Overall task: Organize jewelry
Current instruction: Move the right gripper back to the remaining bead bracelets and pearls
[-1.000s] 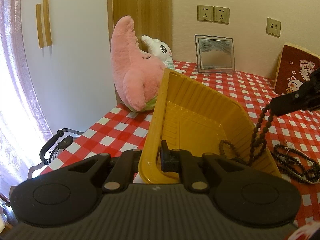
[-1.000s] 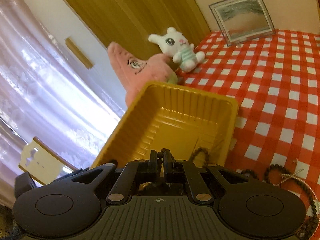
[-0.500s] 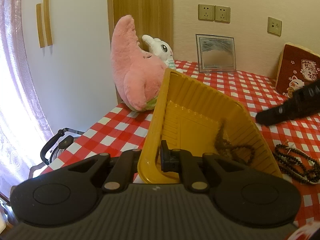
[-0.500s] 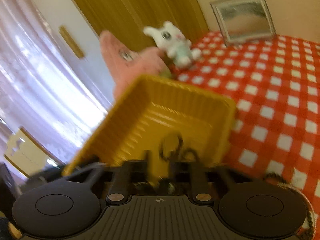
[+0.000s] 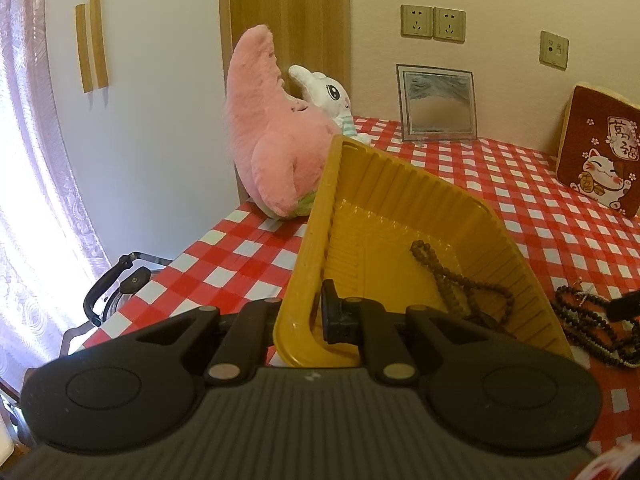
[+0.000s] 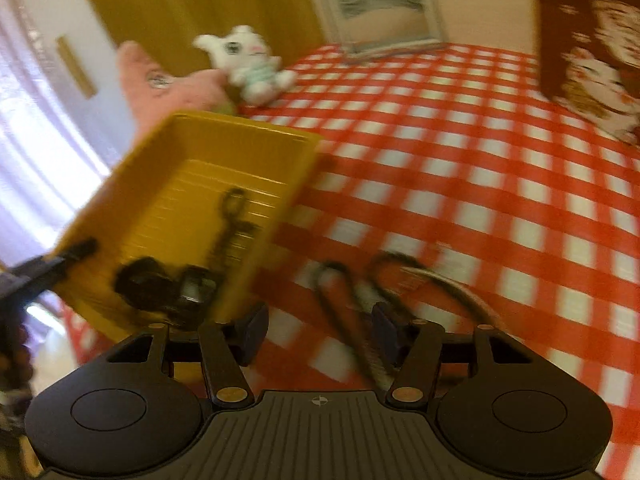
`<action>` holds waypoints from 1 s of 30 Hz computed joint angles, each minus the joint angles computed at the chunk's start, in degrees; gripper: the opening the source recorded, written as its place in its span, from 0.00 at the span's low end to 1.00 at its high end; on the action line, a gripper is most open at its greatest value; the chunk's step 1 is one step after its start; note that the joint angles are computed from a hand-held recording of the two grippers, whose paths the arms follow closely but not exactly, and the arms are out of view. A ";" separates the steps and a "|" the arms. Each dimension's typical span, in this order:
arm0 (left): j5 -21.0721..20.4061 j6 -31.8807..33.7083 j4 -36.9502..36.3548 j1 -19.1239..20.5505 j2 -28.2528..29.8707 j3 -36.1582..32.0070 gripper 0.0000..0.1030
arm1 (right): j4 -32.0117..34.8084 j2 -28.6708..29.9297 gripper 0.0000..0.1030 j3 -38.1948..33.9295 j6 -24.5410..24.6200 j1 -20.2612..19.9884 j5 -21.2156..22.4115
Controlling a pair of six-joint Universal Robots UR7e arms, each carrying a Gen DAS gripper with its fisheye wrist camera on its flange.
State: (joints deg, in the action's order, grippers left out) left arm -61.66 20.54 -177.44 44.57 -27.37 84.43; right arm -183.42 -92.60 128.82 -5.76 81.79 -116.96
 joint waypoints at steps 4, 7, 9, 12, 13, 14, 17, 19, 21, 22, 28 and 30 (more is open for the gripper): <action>0.30 0.24 0.06 -0.04 0.09 -0.06 0.09 | -1.72 -2.59 0.56 2.06 -2.16 -2.09 -3.24; 0.46 0.38 -0.10 -0.12 0.23 -0.15 0.09 | -3.77 -3.50 0.52 2.28 -4.47 -3.89 -4.06; 0.60 0.37 -0.14 -0.15 0.26 -0.14 0.09 | -4.68 -3.51 0.42 1.89 -6.73 -4.93 -3.84; 0.52 0.42 -0.12 -0.14 0.24 -0.13 0.10 | -5.95 -2.89 0.34 1.00 -11.79 -6.37 -2.46; 0.58 0.50 -0.11 -0.14 0.23 -0.11 0.10 | -6.33 -2.54 0.32 0.71 -13.56 -6.84 -1.74; 0.65 0.57 -0.13 -0.16 0.21 -0.05 0.10 | -6.39 -2.11 0.30 0.18 -15.70 -7.22 -1.14; 0.88 0.62 -0.03 -0.15 0.26 -0.17 0.10 | -6.49 -0.84 0.24 -1.06 -21.27 -8.48 0.90; 1.14 0.48 0.11 -0.19 0.35 -0.32 0.10 | -5.47 0.19 0.21 -2.21 -24.43 -9.22 1.86; 1.39 0.44 0.23 -0.23 0.51 -0.54 0.10 | -4.71 1.30 0.18 -3.14 -27.33 -9.80 2.19; 1.50 0.43 0.24 -0.27 0.56 -0.59 0.10 | -4.01 1.65 0.17 -3.60 -28.71 -10.13 2.50; 1.91 -0.09 0.22 -0.40 0.75 -0.78 0.10 | -1.54 3.10 0.14 -5.49 -32.89 -11.26 3.26; 2.06 -0.18 0.26 -0.46 0.78 -0.82 0.11 | -1.13 3.45 0.14 -5.91 -33.48 -11.51 3.32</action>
